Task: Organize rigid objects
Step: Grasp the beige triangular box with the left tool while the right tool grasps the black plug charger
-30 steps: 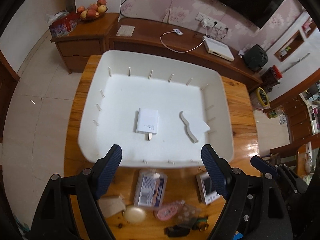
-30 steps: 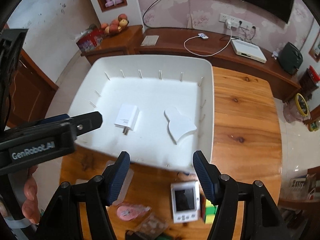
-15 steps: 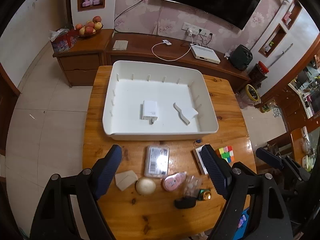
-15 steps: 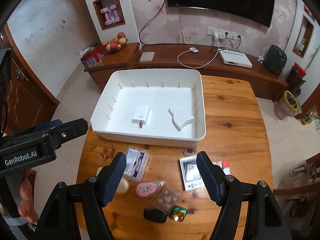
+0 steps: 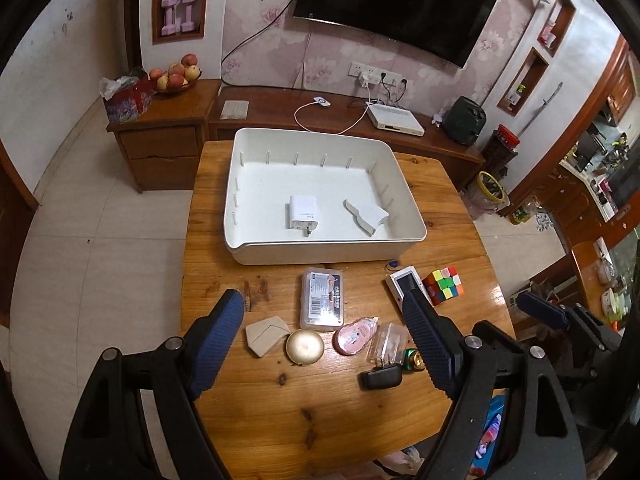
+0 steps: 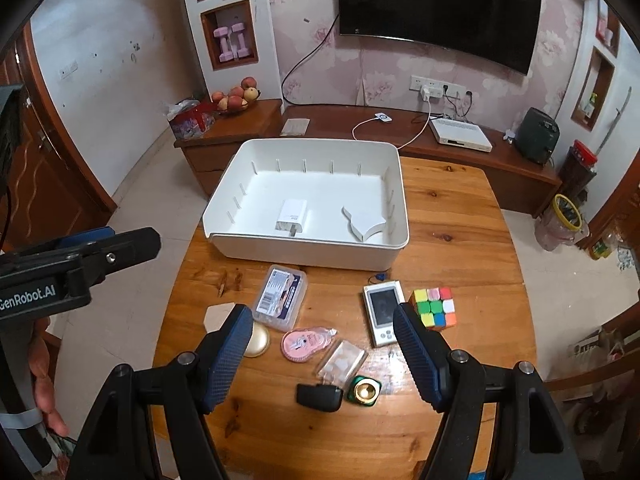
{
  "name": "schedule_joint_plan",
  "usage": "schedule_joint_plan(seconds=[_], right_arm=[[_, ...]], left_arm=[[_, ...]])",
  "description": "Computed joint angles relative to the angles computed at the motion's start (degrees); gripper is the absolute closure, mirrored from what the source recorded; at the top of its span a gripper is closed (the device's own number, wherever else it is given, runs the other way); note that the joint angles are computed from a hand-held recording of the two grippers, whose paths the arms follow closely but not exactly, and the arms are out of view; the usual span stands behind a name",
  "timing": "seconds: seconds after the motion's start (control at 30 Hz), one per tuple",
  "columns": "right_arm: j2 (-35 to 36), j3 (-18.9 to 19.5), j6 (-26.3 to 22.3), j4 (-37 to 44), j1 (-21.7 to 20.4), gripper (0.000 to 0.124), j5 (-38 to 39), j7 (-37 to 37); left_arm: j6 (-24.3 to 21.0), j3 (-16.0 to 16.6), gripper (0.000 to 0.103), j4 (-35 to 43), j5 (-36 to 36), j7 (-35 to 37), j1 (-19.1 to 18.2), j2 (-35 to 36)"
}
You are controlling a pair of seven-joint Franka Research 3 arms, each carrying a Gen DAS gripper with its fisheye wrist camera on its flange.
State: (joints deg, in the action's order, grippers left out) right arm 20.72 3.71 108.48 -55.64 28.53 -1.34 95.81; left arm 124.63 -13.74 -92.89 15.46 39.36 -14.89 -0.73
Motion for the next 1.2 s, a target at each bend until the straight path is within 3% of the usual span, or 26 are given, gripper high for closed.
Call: schedule_joint_plan(seconds=[0.3,0.57,0.87,1.2], right_arm=[[-6.5,0.9,4.8,-12.4,-0.2,0.05,-1.5,0.5],[-10.4,2.3,9.5,-22.9,-1.3,0.05,0.1,-1.6],[-14.7,3.4,16.8,-35.5,-2.7,0.05,3.7,-5.5],[-17.6,4.2,22.1,-48.1,-3.0,0.05,5.0,-5.4]], left_arm=[[2.2,-0.1,0.019,-7.5,-3.0,4.0,-0.1,-3.1],[5.2,1.0,0.019,-12.9,-11.1,7.4,0.5,-3.3],[2.6,1.1,0.019,-14.7,-11.0,1.2,1.6,-0.3],[6.3,1.6,0.021,-16.1,-12.5,-7.5,2.5,3.2]])
